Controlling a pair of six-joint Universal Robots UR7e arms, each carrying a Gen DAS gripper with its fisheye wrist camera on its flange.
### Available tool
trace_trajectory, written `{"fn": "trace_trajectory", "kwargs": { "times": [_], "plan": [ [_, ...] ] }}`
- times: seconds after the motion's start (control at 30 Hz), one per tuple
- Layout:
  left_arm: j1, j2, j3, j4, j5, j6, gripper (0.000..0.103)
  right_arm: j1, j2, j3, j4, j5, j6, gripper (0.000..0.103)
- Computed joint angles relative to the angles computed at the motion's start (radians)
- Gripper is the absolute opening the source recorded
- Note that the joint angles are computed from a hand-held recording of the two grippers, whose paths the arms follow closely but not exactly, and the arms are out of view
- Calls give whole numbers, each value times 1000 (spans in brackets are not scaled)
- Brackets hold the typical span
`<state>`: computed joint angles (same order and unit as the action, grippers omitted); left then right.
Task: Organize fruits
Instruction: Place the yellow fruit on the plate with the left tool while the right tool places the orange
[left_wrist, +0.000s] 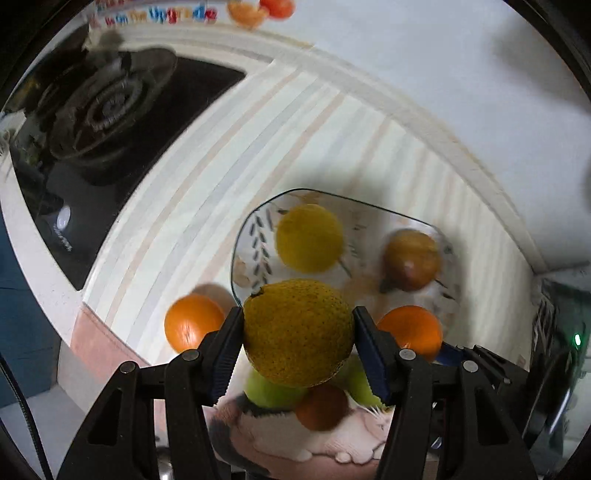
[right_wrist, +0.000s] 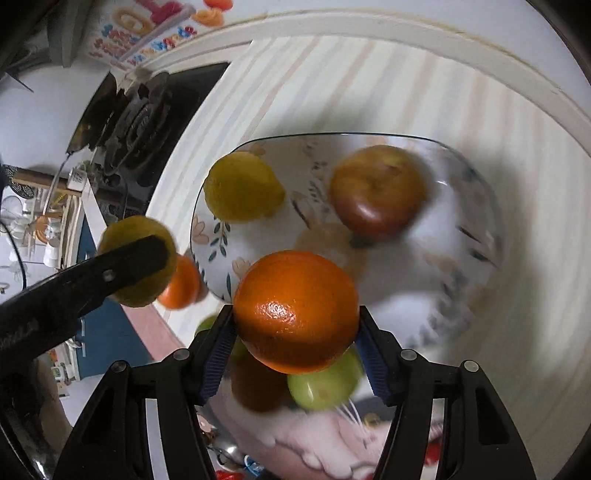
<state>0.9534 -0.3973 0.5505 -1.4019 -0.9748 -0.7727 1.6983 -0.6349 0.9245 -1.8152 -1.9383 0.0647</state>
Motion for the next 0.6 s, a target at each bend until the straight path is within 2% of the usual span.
{"fn": "trace_trajectory", "kwargs": {
  "times": [0.17,0.27,0.33,0.57,0.6],
  "plan": [
    [56,105,-185,136,-65,-20,56,-7,82,-84,33,21,-11,65],
    [69,144,-255,187,-81,-25,56,-4,109,-111,50,15,-25,65],
    [73,142,-243,180,-85,-24,56,-4,126,-126,61,22,-25,65],
    [75,196,-333,249,-80,-8,57,-10,145,-160,98,47,-1,67],
    [75,204,-350,263,-83,-14,57,-12,144,-165,113,57,8,71]
  ]
}}
